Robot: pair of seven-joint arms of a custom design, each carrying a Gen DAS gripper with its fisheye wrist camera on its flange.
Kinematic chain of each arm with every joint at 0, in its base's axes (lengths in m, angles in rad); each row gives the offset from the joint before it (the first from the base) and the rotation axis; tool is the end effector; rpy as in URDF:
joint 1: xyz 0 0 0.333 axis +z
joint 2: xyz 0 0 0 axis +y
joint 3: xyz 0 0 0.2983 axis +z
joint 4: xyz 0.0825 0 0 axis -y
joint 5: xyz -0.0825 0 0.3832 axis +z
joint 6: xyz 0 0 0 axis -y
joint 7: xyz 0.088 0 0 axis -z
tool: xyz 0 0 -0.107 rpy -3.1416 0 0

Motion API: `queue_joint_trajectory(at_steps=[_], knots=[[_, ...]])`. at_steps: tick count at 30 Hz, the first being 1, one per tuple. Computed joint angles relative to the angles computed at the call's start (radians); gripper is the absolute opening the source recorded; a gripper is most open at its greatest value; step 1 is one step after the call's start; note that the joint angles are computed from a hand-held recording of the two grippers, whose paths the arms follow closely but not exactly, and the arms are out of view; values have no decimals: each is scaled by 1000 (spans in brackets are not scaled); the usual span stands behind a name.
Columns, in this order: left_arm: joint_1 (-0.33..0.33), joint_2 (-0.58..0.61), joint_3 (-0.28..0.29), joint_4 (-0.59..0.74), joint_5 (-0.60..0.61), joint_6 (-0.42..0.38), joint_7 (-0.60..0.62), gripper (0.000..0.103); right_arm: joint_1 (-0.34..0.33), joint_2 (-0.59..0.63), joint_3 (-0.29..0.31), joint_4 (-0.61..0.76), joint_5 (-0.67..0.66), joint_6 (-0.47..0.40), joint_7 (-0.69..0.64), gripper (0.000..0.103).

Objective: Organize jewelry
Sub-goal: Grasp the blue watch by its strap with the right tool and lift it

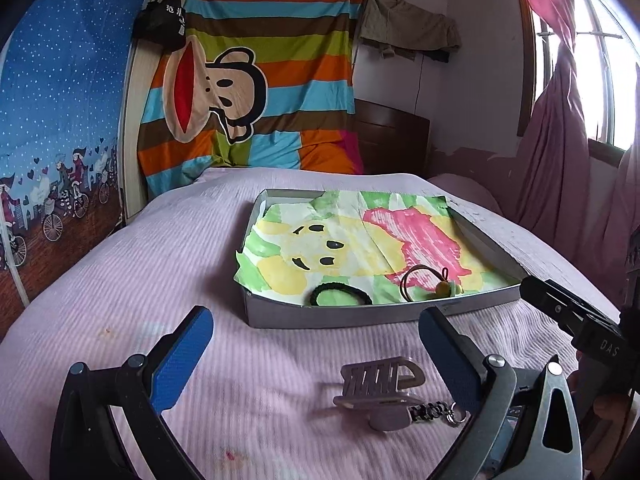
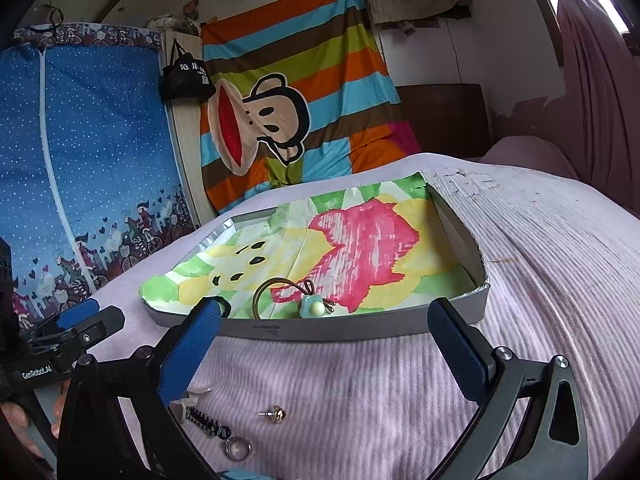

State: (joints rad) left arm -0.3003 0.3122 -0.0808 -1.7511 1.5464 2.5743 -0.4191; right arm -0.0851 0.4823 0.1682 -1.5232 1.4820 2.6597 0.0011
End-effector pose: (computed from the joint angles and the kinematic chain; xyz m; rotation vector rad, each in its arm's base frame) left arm 0.6158 -0.2596 0.4194 -1.7991 1.1626 -0.9338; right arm 0.7181 0.0110 0.4193 -1.6591 1.0816 -0.4881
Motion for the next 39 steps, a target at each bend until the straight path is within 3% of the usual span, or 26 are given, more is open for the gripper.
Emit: queue_joint_trajectory(at_steps=[3, 10, 16, 19, 30, 33, 39], knots=[[-7, -29, -3, -42, 50, -3, -68, 103, -19, -39, 1, -52, 44, -26, -43, 102], [-14, -49, -34, -84, 31, -57, -27, 103, -15, -132, -49, -177, 116, -102, -118, 102], [-18, -84, -46, -139, 87, -93, -113, 103, -1, -185, -93, -261, 178, -144, -237, 102], [-14, -85, -57, -143, 80, -99, -96, 103, 3, -208, -111, -297, 207, -167, -289, 102], [16, -43, -46, -112, -34, 61, 76, 103, 28, -253, -151, -371, 103, -210, -303, 101], [16, -29, -39, -105, -65, 96, 114, 102, 28, -250, -153, -376, 72, -220, -290, 93], [17, 13, -28, -67, -202, 135, 260, 95, 43, -247, -148, -392, -24, -209, -258, 65]])
